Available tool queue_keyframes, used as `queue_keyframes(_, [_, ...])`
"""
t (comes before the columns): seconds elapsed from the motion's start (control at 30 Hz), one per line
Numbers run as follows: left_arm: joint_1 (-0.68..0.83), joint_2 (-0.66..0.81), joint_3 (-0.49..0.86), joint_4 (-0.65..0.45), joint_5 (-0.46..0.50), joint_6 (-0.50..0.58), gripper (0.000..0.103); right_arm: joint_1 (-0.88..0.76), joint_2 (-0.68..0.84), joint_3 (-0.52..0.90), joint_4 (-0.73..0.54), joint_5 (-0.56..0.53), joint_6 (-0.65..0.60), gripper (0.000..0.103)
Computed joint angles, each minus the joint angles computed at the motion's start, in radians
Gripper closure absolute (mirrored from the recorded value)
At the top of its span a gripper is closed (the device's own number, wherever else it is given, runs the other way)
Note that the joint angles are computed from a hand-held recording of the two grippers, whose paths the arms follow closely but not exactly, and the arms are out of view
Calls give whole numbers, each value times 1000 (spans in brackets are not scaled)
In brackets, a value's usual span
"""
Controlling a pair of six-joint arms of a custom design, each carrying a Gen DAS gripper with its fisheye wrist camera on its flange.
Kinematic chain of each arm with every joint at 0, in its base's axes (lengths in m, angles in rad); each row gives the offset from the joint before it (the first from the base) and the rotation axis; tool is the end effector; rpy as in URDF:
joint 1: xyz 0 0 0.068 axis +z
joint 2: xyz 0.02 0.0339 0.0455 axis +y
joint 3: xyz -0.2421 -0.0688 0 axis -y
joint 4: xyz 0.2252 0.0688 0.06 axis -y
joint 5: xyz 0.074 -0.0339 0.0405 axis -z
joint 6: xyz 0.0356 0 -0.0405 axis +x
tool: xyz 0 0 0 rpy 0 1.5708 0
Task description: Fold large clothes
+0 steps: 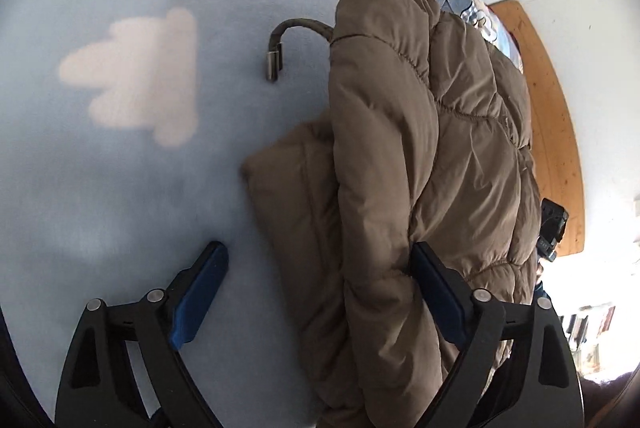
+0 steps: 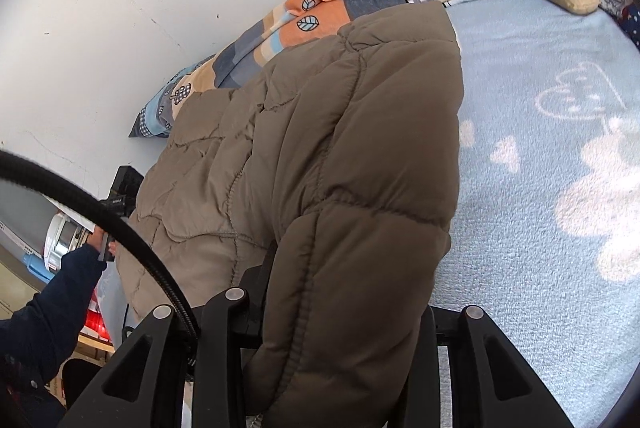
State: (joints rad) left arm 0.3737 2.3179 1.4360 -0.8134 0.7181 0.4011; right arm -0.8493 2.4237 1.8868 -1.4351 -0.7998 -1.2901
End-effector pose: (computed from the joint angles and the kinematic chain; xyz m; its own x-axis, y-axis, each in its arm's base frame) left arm 0.3451 0.1102 0.0554 -0.9875 -0.0714 -0.1406 0.0375 0.7594 -0.6495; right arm 0.2754 -0.2744 0.1182 -0.8489 -0.0487 -0.5262 -0.3881 0.7334 0.5582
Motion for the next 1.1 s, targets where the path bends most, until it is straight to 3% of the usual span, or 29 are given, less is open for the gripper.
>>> queue_keyframes(0.07, [-26,-1,3,18,-7,6,19,2,19,17,-6,1,3,65])
queue_keyframes(0.1, [-39,5,22,8,3,11,34,2,26,22,-7,0,6,64])
queue_keyframes(0.2, [-63,19,54,-22,64,61,53,0,49,45,-21,-3,5,64])
queue_keyframes(0.3, [-69,7,36,-8,78,68,60,-1,64,58,-21,0,5,64])
queue_keyframes(0.43, [-66,-110,-125,120,71,38,68,-2,79,72,-23,3,2,64])
queue_keyframes(0.6, [-100,-325,-361,340,-28,-140,77,-10,67,43,-12,-11,-13,64])
queue_keyframes(0.73, [-100,-466,-497,446,-33,-253,81,-20,46,17,-9,-13,-30,65])
queue_keyframes(1.1, [-21,-755,-667,319,6,-193,83,-62,-21,-4,-91,-30,-127,68])
